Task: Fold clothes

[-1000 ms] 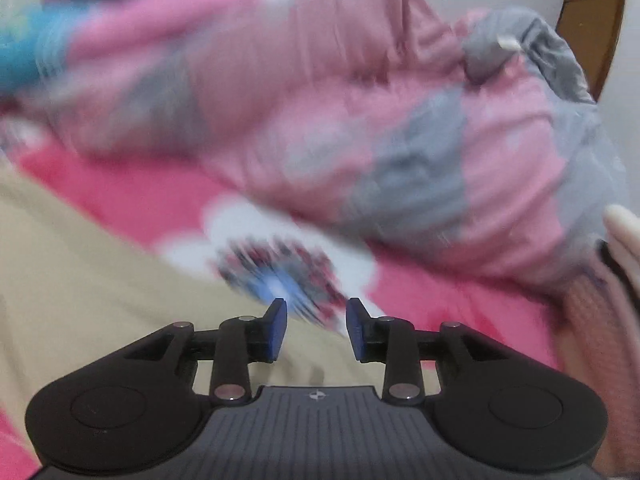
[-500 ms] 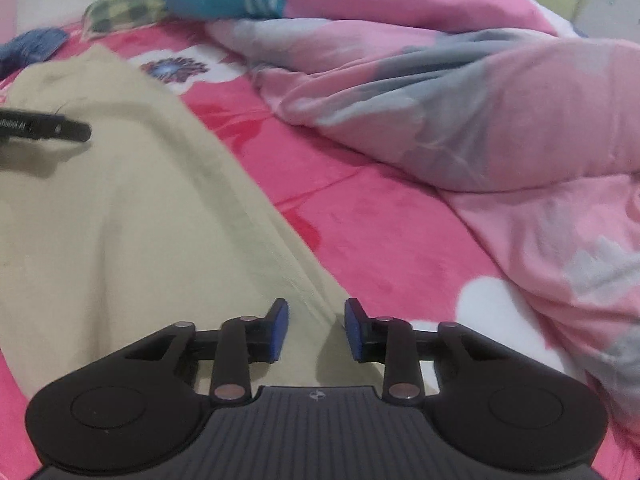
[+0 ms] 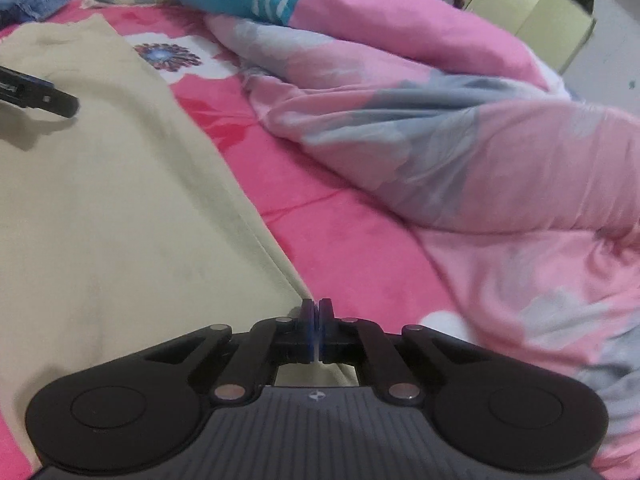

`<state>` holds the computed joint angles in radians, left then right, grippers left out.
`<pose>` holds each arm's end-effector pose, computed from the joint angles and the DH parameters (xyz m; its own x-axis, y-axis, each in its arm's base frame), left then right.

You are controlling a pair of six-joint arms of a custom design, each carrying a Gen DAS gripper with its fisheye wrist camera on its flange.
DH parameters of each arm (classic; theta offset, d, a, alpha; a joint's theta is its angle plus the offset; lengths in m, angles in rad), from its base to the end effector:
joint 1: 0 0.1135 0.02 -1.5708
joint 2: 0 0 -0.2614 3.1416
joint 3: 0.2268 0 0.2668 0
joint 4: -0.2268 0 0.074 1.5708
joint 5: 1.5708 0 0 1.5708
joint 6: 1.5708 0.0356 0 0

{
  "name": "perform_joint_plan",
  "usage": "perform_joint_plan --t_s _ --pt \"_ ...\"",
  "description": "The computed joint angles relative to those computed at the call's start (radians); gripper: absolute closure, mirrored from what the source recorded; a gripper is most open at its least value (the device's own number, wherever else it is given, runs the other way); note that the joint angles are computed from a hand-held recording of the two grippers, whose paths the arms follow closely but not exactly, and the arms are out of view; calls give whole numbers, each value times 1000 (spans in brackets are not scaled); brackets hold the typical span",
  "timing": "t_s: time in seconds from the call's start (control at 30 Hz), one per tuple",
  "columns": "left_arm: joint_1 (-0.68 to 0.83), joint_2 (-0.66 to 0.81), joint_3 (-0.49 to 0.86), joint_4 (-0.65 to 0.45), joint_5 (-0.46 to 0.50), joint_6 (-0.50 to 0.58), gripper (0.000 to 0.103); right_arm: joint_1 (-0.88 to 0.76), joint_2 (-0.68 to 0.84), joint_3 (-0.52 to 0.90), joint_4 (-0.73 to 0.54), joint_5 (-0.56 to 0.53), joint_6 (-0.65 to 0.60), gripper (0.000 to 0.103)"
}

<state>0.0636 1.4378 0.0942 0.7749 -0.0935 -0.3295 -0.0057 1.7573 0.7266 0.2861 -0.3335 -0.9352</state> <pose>0.1940 0.0157 0.0739 -0.4627 -0.3523 -0.8135 -0.3080 0.9244 -0.2251 0.3328 0.0098 0.1053 -0.2129 -0.7592 -0.6151 -0.6850 0.5649 -0.4601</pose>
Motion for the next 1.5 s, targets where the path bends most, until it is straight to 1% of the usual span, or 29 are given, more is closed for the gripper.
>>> perform_joint_plan --t_s 0.03,0.17,0.2,0.27,0.3,0.4,0.5,0.53,0.57,0.6,0.63,0.67,0.7,0.73,0.77,0.8,0.9,0.97,1.0,1.07,1.1,1.13,1.17,1.27,1.37,1.5 --pt "0 1 1 0 0 0 13 8 14 8 9 15 6 103" --pt "3 0 2 -2 3 2 13 48 136 28 132 131 18 103" --pt "5 -1 1 -3 5 3 13 48 167 42 145 152 35 103" --pt "7 -3 1 -4 7 3 13 17 142 53 106 134 90 103" --pt "7 -1 2 -2 7 3 13 -11 108 51 81 114 127 102" --pt "0 2 2 -1 1 3 13 -183 -65 7 27 -16 233 100" --pt "5 -22 -9 -5 12 1 12 -428 -232 -9 -81 -192 293 99" --pt "6 -62 -16 -35 17 -1 12 -515 -273 -4 -131 -261 296 99" --pt "6 -109 -27 -65 24 -4 12 -599 -304 6 -200 -334 280 99" --pt "2 -179 -46 -96 34 -9 12 -670 -316 27 -285 -396 241 95" --pt "-13 -247 -62 -127 39 -17 12 -735 -315 56 -379 -451 188 90" --pt "-31 -317 -76 -160 42 -23 12 -782 -311 67 -443 -488 127 71" --pt "-60 -367 -84 -182 42 -25 12 -821 -305 68 -493 -517 61 56" --pt "-98 -380 -82 -187 36 -26 12 -847 -301 59 -527 -534 -21 56" --pt "-150 -351 -69 -172 16 -30 11 -865 -301 40 -553 -542 -109 56" --pt "-199 -278 -49 -131 -7 -33 11 -865 -299 18 -561 -534 -170 55" --pt "-314 -68 15 -30 -78 -36 11 -809 -294 -83 -468 -478 -241 55" --pt "-366 61 58 15 -133 -36 12 -763 -282 -149 -363 -430 -266 55" --pt "-371 91 72 10 -142 -38 12 -737 -270 -184 -292 -394 -272 55" --pt "-354 106 84 -6 -123 -52 12 -691 -226 -210 -176 -312 -253 62" --pt "-343 108 78 7 -110 -55 12 -669 -201 -217 -123 -269 -242 81" --pt "-332 111 73 20 -96 -59 12 -667 -185 -203 -112 -260 -221 103" --pt "-326 114 70 28 -89 -61 12 -673 -175 -180 -120 -266 -193 103" --pt "-340 120 74 25 -110 -64 12 -689 -143 -109 -144 -282 -107 103" --pt "-338 126 74 32 -110 -71 12 -701 -123 -10 -211 -312 -35 103" --pt "-328 127 71 41 -103 -83 12 -697 -60 113 -266 -318 39 103"
